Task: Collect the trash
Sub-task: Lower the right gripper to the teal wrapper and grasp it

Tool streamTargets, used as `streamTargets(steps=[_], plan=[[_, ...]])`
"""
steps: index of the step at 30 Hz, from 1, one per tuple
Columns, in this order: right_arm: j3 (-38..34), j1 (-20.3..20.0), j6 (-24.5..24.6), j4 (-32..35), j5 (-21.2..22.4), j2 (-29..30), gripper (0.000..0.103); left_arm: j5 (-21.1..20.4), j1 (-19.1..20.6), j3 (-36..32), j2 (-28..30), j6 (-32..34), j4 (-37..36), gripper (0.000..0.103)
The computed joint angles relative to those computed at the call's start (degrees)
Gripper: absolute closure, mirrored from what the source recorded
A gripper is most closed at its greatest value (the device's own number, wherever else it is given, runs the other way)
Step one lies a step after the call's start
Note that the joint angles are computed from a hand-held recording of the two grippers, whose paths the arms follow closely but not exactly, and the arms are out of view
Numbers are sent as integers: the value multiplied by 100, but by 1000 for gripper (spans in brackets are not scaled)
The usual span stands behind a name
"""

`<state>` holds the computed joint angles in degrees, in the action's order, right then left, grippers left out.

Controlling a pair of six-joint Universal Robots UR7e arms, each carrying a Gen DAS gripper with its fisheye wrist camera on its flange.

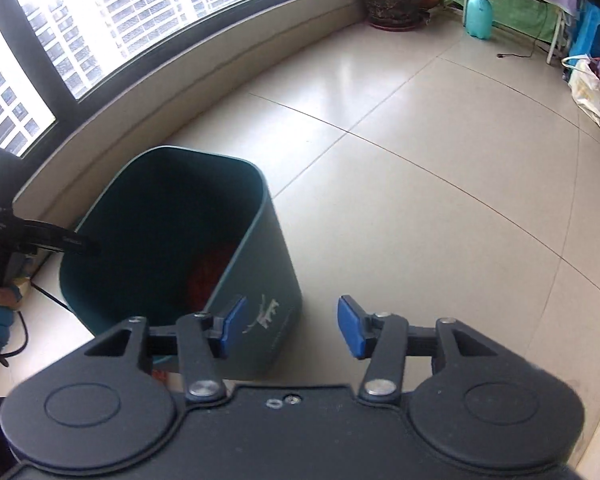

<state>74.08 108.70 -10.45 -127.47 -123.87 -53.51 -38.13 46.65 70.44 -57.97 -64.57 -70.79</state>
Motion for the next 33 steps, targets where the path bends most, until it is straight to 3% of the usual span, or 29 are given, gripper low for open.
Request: streamTargets(steps=[6,8,14,16,19,22,33], plan=[[593,-482,49,-180,-777,-185,45,15,-9,-56,50,-90,102,86],[766,-691,221,57,-933,-222,43,20,-11,-55,53,-93,106,86],[1139,-1232,796,1108,-871,-294,32,48,-21,-63,70,-109,155,86],[1405,-1351,837,1304,-1145,-318,24,52,-24,-62,76,-141,168,86],[1591,-1487,857,1461,-1618,-229,24,69,-29,-54,82,-169,192,86],[1724,-1647,969,1510,-1819,-206,24,104,-38,-63,107,-202,260,86],[2034,-1885,851,860,-1577,-134,26,161,-53,-68,156,-249,343,86]])
